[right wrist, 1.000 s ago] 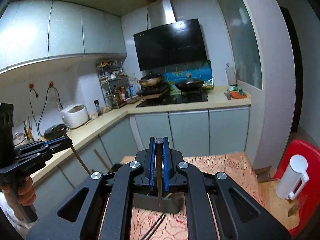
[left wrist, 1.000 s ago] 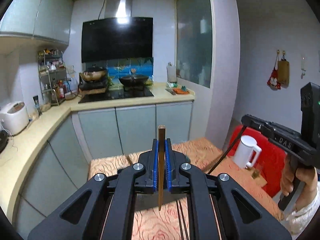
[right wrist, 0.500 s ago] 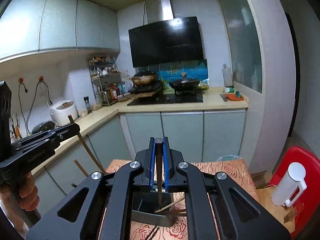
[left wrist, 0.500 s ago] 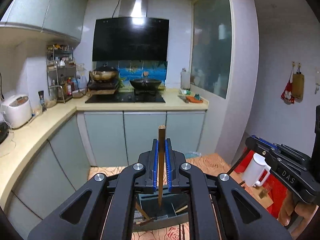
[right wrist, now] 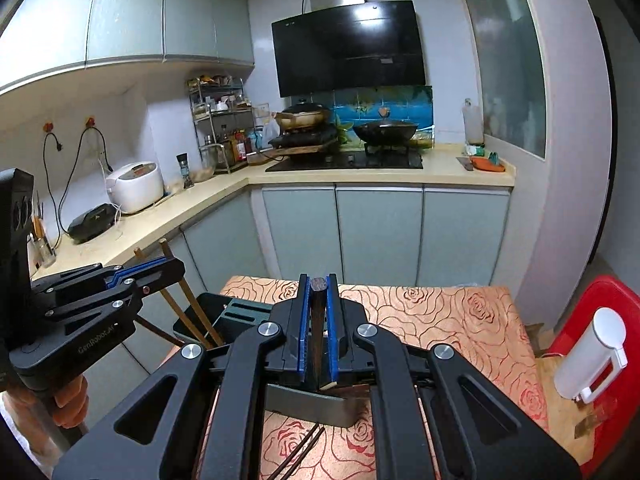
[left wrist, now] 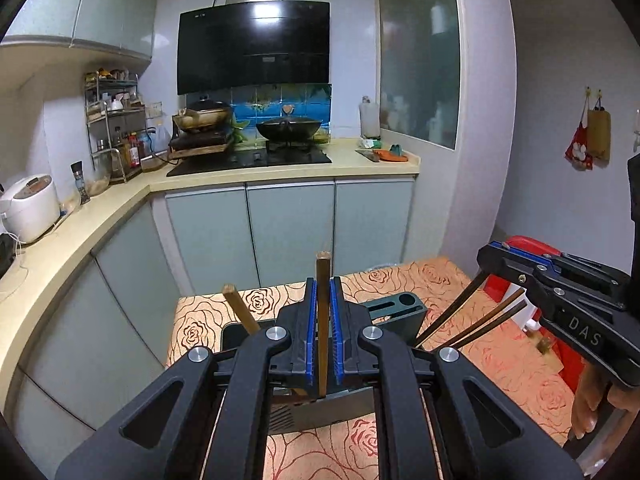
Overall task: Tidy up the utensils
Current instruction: 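Open both tools to release the chopsticks into the holder, then move both tools back down to the last chopsticks on the table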
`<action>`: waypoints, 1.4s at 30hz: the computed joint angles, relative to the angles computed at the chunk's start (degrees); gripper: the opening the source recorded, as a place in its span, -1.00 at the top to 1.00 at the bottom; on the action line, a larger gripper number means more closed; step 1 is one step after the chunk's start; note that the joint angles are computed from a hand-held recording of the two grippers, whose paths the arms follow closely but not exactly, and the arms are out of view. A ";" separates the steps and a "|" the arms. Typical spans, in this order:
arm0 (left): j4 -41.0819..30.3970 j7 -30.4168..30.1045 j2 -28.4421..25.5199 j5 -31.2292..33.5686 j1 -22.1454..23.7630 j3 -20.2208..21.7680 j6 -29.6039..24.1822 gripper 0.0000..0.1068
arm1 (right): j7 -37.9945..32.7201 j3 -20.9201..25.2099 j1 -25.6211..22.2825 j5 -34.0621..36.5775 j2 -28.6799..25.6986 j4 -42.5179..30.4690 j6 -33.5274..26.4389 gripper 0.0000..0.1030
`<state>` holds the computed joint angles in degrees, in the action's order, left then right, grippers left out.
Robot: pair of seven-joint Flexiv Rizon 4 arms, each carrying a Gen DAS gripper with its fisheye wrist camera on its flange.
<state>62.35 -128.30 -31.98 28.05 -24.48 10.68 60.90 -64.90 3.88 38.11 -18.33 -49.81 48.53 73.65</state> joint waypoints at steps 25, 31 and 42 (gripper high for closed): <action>18.33 -12.87 11.79 12.60 -1.96 0.31 8.25 -0.44 | 11.19 -9.84 3.11 -6.31 12.49 26.31 16.88 0.03; 25.48 -17.18 13.54 16.01 -2.13 -0.35 9.04 -0.44 | 14.77 -20.79 10.68 -7.91 16.63 39.26 23.83 0.02; 35.13 -29.46 14.93 24.97 -3.49 -2.46 9.49 -0.44 | 8.34 -33.06 25.32 0.14 16.83 52.97 28.81 0.03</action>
